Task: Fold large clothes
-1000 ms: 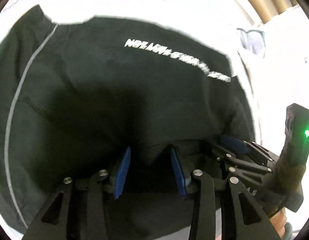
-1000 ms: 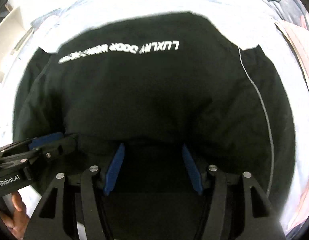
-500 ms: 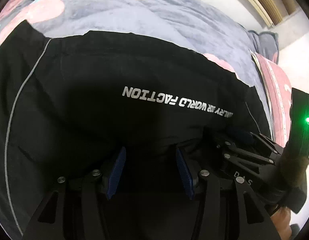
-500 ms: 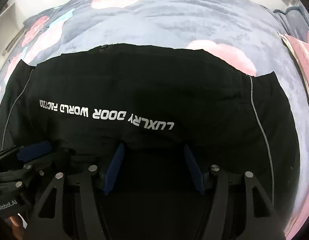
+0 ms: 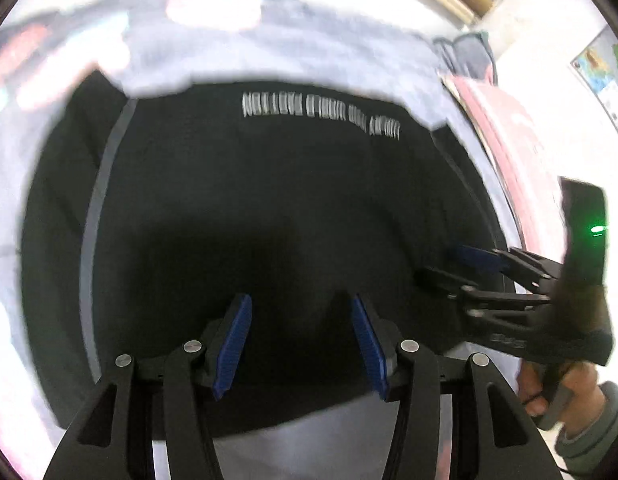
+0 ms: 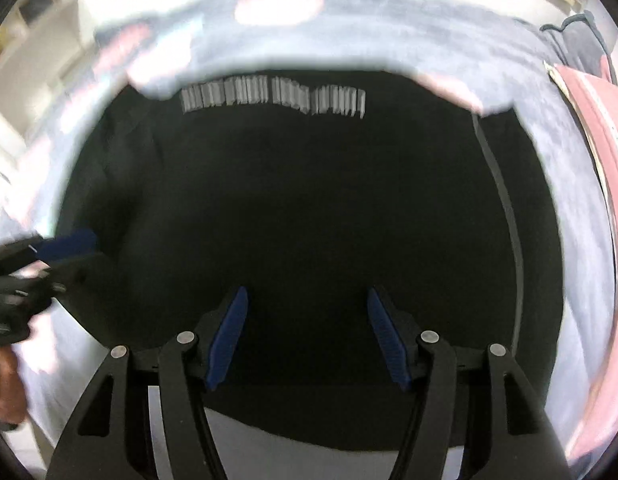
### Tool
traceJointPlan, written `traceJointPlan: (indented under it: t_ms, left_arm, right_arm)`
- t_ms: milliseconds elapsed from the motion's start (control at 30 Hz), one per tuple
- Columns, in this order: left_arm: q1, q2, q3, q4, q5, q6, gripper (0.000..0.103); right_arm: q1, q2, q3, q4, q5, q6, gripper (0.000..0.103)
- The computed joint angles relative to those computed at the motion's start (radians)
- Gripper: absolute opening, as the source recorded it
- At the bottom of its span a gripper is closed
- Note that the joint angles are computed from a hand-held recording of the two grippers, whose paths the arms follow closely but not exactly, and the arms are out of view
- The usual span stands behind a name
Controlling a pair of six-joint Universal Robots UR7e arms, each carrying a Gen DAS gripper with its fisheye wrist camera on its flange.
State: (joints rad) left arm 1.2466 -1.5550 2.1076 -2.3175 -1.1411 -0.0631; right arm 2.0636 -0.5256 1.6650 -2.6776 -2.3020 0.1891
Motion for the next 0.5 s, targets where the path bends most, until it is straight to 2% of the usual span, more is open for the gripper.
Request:
traceJointPlan:
  t_ms: [67,133,233,433,500]
  left_arm:
    - [0.027,0.019,0.009,0.018,-0.004,-0.043,0.053]
    - [0.043,0.039,0.023,-0.029,0.023,-0.033,0.053]
    - [0.019,0.06,0.026,-0.036,0.078,-0.048,0.055]
    - [0.035,0.067,0.031,-0.082,0.053,-0.02,0.055]
    - [0.031,0.042,0.045,-0.071,0.062,-0.019,0.055]
  right_arm:
    - [-0.029,0.003,0.015,-0.028,0.051,0.032,0.066]
    - [-0.039,0.004,0.007,-0.024,0.068,0.052,0.066]
    - [-0.03,0.006,-0.006,0.006,0.051,0.065,0.066]
    - [0.012,0.033,0.019,-0.054,0.019,0.084,0.066]
    - [0.003,0.051,0.0,-0.069,0.008,0.066,0.066]
